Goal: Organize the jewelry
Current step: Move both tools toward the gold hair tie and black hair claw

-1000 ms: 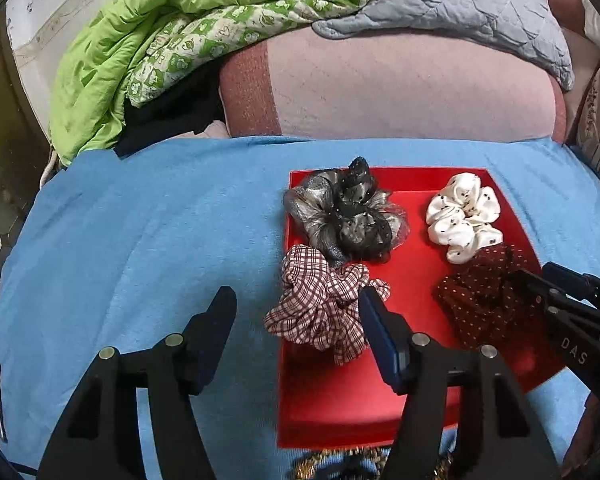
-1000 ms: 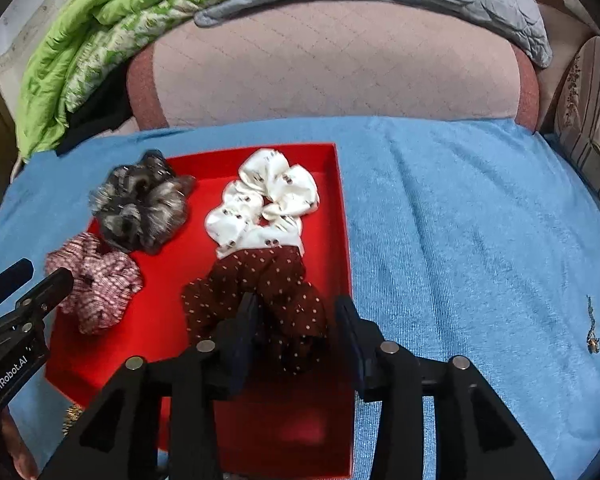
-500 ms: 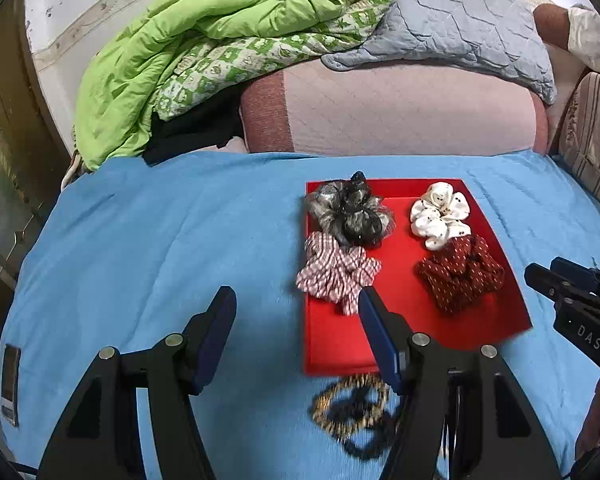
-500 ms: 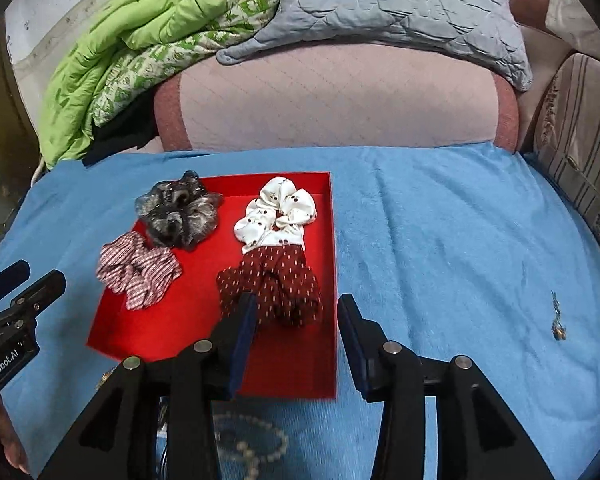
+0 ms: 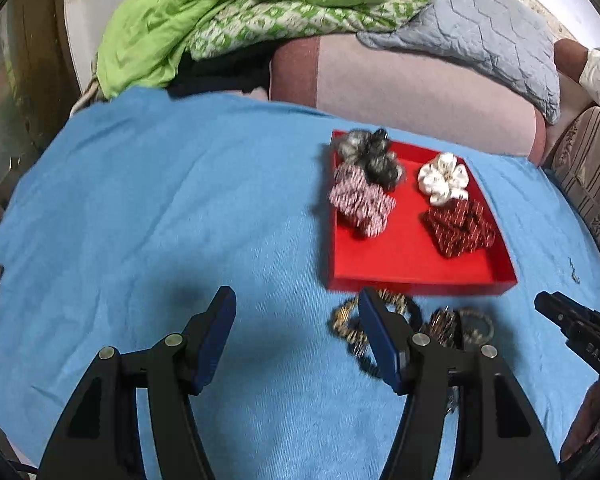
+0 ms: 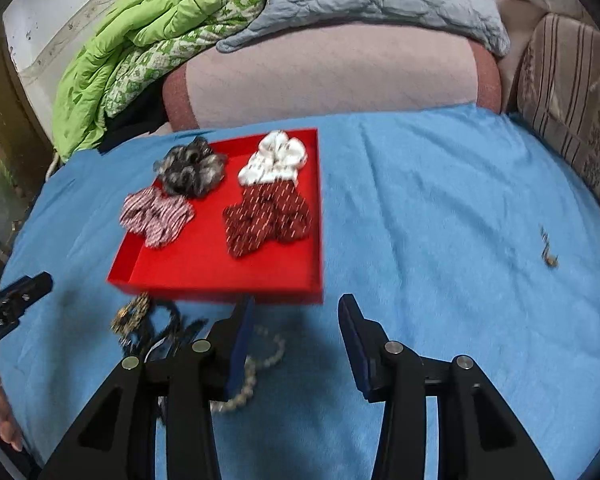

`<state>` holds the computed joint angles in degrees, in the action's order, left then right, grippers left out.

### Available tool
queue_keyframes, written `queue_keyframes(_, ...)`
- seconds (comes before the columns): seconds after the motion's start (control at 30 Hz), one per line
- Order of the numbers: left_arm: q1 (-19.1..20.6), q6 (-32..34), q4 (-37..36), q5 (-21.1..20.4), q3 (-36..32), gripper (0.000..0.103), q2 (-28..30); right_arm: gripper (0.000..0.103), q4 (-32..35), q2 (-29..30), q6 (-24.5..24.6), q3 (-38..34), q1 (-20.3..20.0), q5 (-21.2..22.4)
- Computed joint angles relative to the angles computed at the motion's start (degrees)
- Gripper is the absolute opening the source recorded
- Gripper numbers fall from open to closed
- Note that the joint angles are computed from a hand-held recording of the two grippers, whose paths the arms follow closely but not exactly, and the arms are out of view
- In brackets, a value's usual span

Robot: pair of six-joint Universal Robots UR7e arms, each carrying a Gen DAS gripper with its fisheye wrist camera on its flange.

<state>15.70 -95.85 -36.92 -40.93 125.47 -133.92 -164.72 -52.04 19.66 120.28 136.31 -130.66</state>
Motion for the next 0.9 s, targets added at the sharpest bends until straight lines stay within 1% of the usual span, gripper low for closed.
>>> queue_keyframes(0.07,1.1,1.6,-1.6,-0.5,1.1,0.063,-1.1,0.047,-0.7,-0.6,0.4,1.3,0.0,2.4)
queue_keyframes(0.13,3.3,4.8,-5.1,-0.4,2.1,0.063,-2.4,0.047,-1.9,-0.7,0.3,2.4,0.2,5.2)
queue_keyframes(0.17,5.1,7.2,-7.9,-0.2,2.8,0.063,-2.7,0.047,-2.8,-0.8,0.0,2.9,0.2,7.1)
queue_keyframes(0.23,8.9,12.4,-14.1,0.2,4.1,0.063,-3.3,0.047,-4.4,-0.5,-0.2,3.7,0.1,10.6)
queue_keyframes(0.27,11.6,16.7,-19.2,0.3,5.1,0.063,-3.6,0.047,-5.0,-0.2,-0.2,3.9,0.1,11.8)
queue_keyframes(0.33,15.4,22.1,-26.0,-0.1,6.4,0.063,-3.6,0.047,-6.3,0.7,-0.3,4.0,0.1,14.6)
queue_keyframes(0.4,19.4,27.9,-33.8,-0.9,7.7,0.063,-3.0,0.047,-7.2,1.6,-0.1,3.9,0.0,16.3)
queue_keyframes(0.5,23.8,33.3,-41.7,-1.6,8.9,0.061,-1.7,0.047,-7.7,3.1,-0.2,3.2,0.2,17.4)
queue_keyframes(0.53,25.0,35.0,-44.3,-2.0,9.2,0.06,-1.4,0.047,-7.6,3.6,-0.2,2.9,0.3,17.5)
queue_keyframes(0.57,26.2,36.4,-46.5,-2.4,9.5,0.054,-1.0,0.047,-7.7,4.0,-0.3,2.8,0.3,17.5)
queue_keyframes(0.6,27.4,37.9,-48.6,-3.0,9.7,0.045,-0.3,0.046,-7.8,4.4,-0.4,2.7,0.3,17.6)
queue_keyframes(0.63,28.5,39.1,-50.3,-3.6,9.8,0.041,0.3,0.044,-7.9,4.7,-0.4,2.6,0.3,17.6)
queue_keyframes(0.67,29.0,39.6,-51.1,-3.6,9.9,0.036,0.8,0.039,-7.9,4.8,-0.5,2.5,0.2,17.6)
queue_keyframes(0.73,28.8,40.3,-52.0,-3.1,10.3,0.032,0.8,0.034,-7.8,5.2,-0.4,2.5,0.0,18.0)
queue_keyframes(0.77,28.8,40.9,-52.6,-3.3,10.5,0.029,0.9,0.032,-7.9,5.3,-0.5,2.5,-0.2,18.2)
queue_keyframes(0.87,28.7,41.4,-53.5,-3.2,11.0,0.029,1.0,0.03,-7.9,5.8,-0.4,2.5,-0.3,18.2)
queue_keyframes(0.9,28.5,41.6,-53.7,-3.2,11.2,0.023,1.0,0.029,-7.8,6.0,-0.3,2.5,-0.3,18.3)
